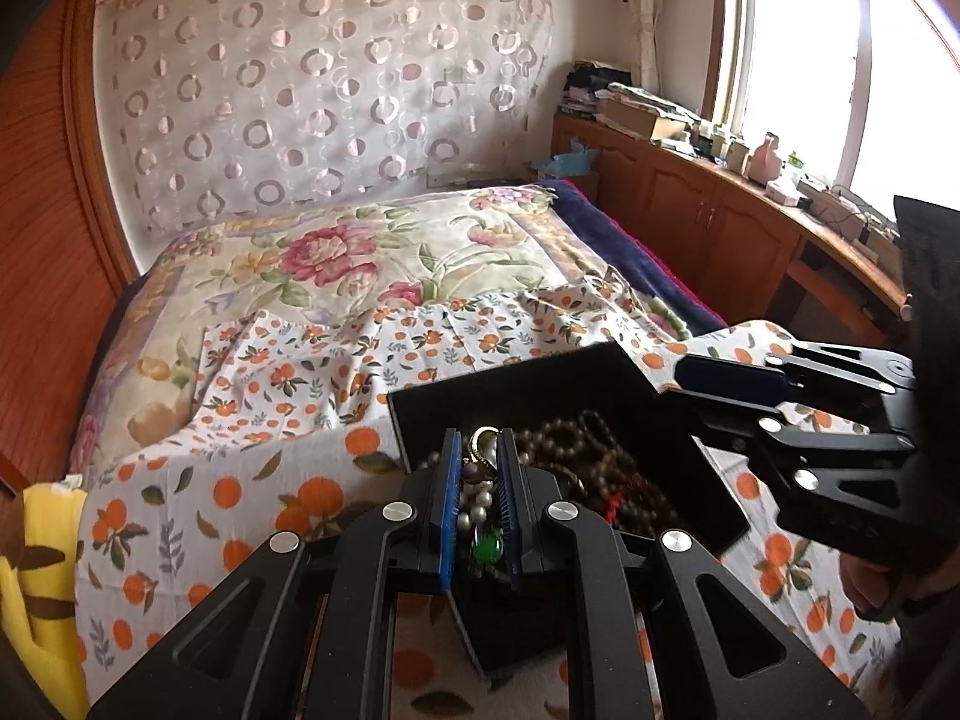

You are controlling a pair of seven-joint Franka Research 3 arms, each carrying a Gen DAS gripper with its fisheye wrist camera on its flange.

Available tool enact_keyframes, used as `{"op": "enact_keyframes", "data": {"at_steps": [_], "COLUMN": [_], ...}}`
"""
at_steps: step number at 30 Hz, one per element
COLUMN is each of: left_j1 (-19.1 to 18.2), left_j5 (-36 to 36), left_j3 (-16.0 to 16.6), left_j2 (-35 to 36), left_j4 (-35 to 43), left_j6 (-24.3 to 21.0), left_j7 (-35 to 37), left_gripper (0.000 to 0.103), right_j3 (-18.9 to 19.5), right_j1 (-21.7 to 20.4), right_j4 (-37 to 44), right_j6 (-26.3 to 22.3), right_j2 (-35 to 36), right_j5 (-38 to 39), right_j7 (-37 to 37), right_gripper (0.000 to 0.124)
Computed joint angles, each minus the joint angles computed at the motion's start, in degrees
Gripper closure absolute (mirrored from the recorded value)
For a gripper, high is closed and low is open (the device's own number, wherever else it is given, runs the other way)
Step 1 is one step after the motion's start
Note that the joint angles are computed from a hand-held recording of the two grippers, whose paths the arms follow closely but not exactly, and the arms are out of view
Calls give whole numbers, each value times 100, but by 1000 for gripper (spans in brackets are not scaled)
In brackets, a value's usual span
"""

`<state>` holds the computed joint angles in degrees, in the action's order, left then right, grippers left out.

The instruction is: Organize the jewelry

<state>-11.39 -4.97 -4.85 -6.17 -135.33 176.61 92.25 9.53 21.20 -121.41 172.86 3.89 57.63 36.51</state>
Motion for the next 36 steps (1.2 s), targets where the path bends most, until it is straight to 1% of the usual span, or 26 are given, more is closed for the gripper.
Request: {"op": "enact_keyframes", "data": {"at_steps": [1,6,10,12,13,16,18,19,21,22,23,24,25,26,27,28,29,31,33,34,35,36], "left_j1": [70,174,130,161,209,131,120,141,191,260,329,398,513,619,708,771,798,824,880,922,948,932], "left_j5": [138,287,164,280,399,484,583,677,859,959,1062,1160,1274,1380,1474,1558,1627,1748,1893,1972,2055,2116], "left_j3": [-58,-155,-137,-153,-185,-95,-73,-81,-114,-168,-225,-289,-402,-506,-598,-660,-691,-727,-809,-864,-894,-906], "left_j2": [71,193,78,28,-63,-333,-581,-683,-930,-1069,-1189,-1317,-1477,-1607,-1746,-1918,-2048,-2346,-2680,-2825,-2960,-3139], "left_j4": [78,221,95,48,-50,-330,-575,-685,-925,-1043,-1150,-1257,-1380,-1472,-1564,-1687,-1774,-1978,-2190,-2279,-2362,-2475], "left_j6": [-21,-14,57,70,119,205,274,319,373,365,373,380,370,353,321,292,270,208,129,111,102,74], "left_j7": [-124,-282,-226,-331,-451,-613,-798,-904,-1138,-1281,-1412,-1543,-1696,-1840,-1980,-2107,-2219,-2439,-2662,-2775,-2862,-2949], "left_gripper": [92,92,91,82,80,68,49,45,32,28,21,15,13,11,9,8,8,8,8,8,8,8], "right_j3": [-3,-26,-35,-48,-53,-85,-123,-139,-181,-198,-225,-258,-272,-257,-230,-150,98,256,389,312,371,539], "right_j1": [0,11,49,73,92,144,199,231,322,370,429,519,579,606,606,548,325,207,168,278,261,128], "right_j4": [-2,-37,-134,-219,-275,-484,-655,-745,-937,-1039,-1130,-1267,-1397,-1543,-1655,-1783,-1971,-2222,-2527,-2638,-2768,-2900], "right_j6": [37,169,264,318,348,400,438,465,519,558,589,644,728,831,913,1005,1123,1294,1517,1580,1648,1704], "right_j2": [4,-15,-99,-174,-224,-400,-526,-595,-754,-837,-913,-1029,-1131,-1244,-1326,-1422,-1574,-1794,-2094,-2212,-2353,-2496], "right_j5": [3,-246,-566,-732,-813,-970,-1044,-1072,-1076,-1091,-1087,-1024,-1053,-1153,-1284,-1454,-1701,-1864,-1901,-1919,-1939,-1955], "right_j7": [13,286,555,701,798,995,1090,1137,1205,1266,1305,1298,1369,1512,1672,1884,2226,2534,2805,2875,2981,3102], "right_gripper": [96,96,96,96,96,96,96,96,96,96,96,92,83,77,67,59,55,41,32,27,26,23]}}
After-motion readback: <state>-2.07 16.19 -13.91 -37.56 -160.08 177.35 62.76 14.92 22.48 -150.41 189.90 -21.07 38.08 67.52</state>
